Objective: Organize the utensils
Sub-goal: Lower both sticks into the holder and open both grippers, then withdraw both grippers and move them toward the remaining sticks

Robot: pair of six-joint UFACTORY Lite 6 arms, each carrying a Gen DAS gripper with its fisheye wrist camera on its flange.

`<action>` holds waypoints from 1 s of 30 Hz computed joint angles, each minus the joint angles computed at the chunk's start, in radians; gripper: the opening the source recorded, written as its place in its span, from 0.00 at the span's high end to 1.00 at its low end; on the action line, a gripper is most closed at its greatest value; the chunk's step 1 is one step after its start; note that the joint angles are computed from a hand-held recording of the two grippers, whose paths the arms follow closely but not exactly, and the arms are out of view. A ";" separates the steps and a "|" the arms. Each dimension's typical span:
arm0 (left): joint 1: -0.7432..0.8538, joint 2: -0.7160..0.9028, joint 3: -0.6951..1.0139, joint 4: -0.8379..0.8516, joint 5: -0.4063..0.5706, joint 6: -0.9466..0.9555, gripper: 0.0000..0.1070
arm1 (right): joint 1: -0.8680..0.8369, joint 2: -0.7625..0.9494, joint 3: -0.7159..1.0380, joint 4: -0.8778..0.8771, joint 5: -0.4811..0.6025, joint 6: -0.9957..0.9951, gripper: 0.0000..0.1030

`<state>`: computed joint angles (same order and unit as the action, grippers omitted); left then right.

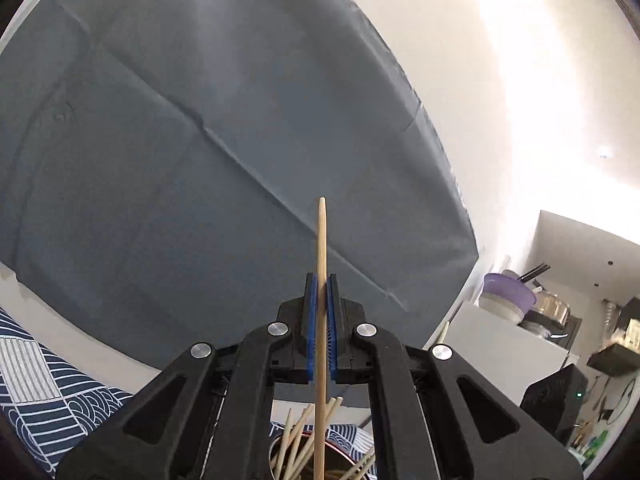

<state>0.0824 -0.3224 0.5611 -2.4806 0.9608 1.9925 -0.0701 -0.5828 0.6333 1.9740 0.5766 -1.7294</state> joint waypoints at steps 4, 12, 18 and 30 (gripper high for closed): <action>-0.102 -0.006 -0.011 -0.158 -0.040 0.149 0.95 | 0.116 0.001 -0.002 0.112 -0.130 -0.132 0.95; -0.263 -0.001 -0.026 -0.427 -0.107 0.422 0.88 | 0.119 -0.025 -0.012 0.053 -0.143 -0.069 0.91; -0.281 -0.169 -0.072 -0.497 -0.165 0.560 0.08 | 0.025 -0.176 -0.074 0.066 -0.175 -0.040 0.09; -0.181 -0.425 -0.021 -0.196 -0.458 0.352 0.09 | -0.337 -0.262 -0.064 -0.233 0.131 0.449 0.07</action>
<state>-0.0985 -0.7476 0.5405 -2.6762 0.5027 2.3440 -0.4068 -0.8452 0.5689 1.7411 0.7075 -1.2808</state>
